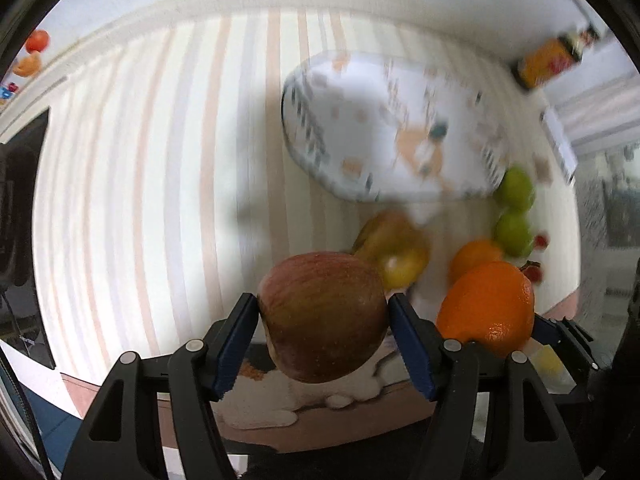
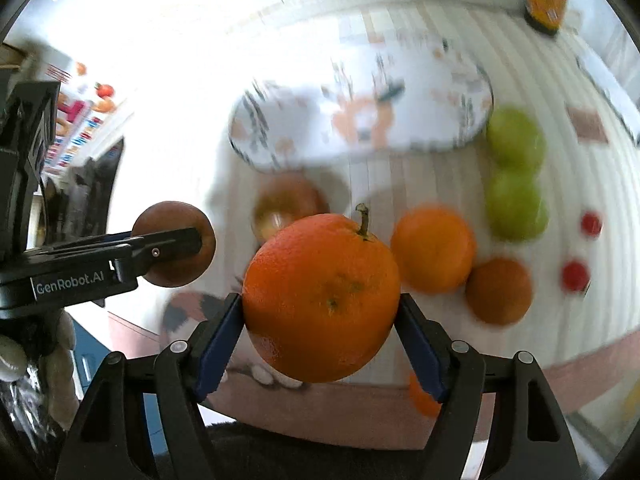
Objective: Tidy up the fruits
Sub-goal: 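Carry the apple and orange onto the deer plate and open both tools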
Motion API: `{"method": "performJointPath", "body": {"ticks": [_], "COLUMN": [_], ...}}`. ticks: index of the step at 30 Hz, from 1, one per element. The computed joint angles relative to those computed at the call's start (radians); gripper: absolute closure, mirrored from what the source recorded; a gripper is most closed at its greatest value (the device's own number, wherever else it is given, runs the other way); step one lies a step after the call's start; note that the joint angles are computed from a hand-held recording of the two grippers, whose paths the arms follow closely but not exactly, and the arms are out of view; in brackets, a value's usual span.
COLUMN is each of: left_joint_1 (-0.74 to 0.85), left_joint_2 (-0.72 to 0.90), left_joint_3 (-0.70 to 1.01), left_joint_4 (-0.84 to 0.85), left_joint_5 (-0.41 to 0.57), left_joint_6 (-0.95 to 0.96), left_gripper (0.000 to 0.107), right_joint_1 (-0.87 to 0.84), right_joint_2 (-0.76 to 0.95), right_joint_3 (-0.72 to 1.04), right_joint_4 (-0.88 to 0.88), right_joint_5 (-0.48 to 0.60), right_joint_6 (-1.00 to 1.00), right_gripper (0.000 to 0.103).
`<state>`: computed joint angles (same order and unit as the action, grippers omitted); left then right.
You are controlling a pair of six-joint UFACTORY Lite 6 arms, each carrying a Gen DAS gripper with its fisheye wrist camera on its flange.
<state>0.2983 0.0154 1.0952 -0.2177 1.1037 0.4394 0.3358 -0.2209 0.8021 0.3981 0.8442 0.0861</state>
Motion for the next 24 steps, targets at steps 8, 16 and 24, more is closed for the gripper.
{"method": "performJointPath", "body": {"ticks": [8,16,24], "left_joint_1": [-0.174,-0.248,-0.278], "left_joint_2": [0.389,0.887,1.073], "left_joint_3": [0.568,1.014,1.205], "left_joint_4": [-0.047,-0.005,0.006], "left_joint_5": [0.073,0.132,0.212], "left_joint_6": [-0.287,-0.483,-0.580], "left_gripper": [0.042,0.042,0.041], "right_joint_1": [-0.240,-0.256,-0.269], "right_joint_2": [0.550,1.147,1.345], "right_joint_3": [0.593,1.243,1.514], "right_joint_4": [0.026,-0.084,-0.107], "right_joint_5": [0.085,0.267,0.408], "right_joint_6": [-0.312,-0.329,-0.330], "right_gripper": [0.025,0.025,0.024]}}
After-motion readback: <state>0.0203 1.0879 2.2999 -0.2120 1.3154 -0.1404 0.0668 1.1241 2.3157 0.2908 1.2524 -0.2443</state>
